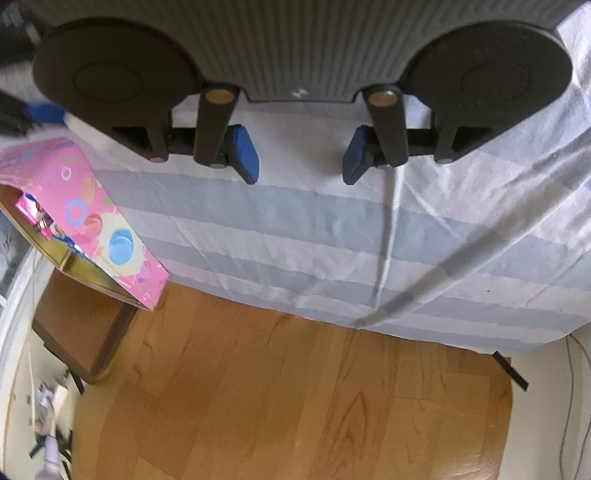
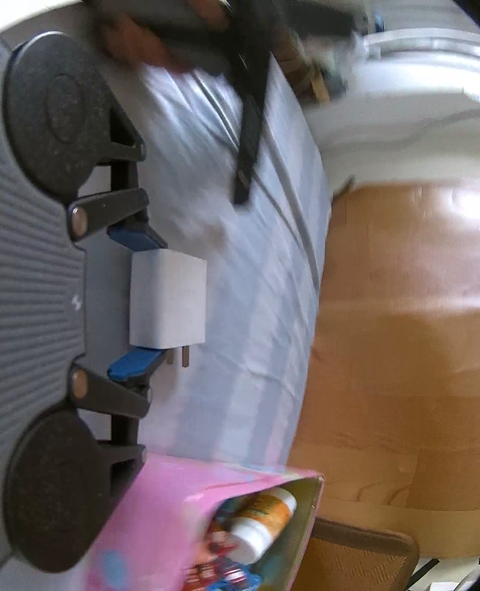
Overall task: Organize rigid objects
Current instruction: 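Grasp the white charger plug with the right gripper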
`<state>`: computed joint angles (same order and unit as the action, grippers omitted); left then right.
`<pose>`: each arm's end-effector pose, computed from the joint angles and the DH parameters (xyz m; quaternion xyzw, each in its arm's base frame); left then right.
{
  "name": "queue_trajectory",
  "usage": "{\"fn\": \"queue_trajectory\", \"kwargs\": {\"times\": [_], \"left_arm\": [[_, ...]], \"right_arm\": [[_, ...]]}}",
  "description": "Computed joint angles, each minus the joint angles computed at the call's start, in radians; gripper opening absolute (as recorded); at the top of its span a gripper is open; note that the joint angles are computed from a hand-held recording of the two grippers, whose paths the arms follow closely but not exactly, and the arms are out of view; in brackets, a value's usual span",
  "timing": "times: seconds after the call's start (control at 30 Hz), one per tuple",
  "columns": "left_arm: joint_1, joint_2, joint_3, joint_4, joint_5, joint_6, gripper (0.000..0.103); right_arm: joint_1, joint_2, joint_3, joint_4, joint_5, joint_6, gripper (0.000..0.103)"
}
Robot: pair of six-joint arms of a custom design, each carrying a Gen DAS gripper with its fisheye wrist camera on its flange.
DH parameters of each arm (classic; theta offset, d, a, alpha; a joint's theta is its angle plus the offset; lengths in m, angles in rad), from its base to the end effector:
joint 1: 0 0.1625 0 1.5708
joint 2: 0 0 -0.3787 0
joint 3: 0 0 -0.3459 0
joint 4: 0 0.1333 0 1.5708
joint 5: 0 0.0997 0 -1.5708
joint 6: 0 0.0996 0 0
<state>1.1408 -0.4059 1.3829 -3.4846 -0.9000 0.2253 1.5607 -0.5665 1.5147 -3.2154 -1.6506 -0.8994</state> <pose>-0.0991 -0.6844 0.0594 0.1305 0.8456 -0.4541 0.2486 0.1187 -0.6627 0.0725 0.3917 -0.8538 0.2898 0.1834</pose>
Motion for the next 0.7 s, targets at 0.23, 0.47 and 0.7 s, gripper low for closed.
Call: {"fn": "queue_trajectory", "kwargs": {"times": [0.23, 0.47, 0.7], "left_arm": [[-0.035, -0.052, 0.126, 0.047, -0.169, -0.067, 0.053], [-0.077, -0.079, 0.179, 0.115, -0.215, -0.114, 0.061], [-0.081, -0.066, 0.146, 0.202, -0.273, -0.092, 0.066]], "right_arm": [[-0.043, -0.101, 0.215, -0.170, 0.039, -0.036, 0.059], [-0.051, -0.100, 0.232, -0.204, 0.055, -0.021, 0.063], [-0.053, -0.098, 0.233, -0.205, 0.055, -0.030, 0.064]]}}
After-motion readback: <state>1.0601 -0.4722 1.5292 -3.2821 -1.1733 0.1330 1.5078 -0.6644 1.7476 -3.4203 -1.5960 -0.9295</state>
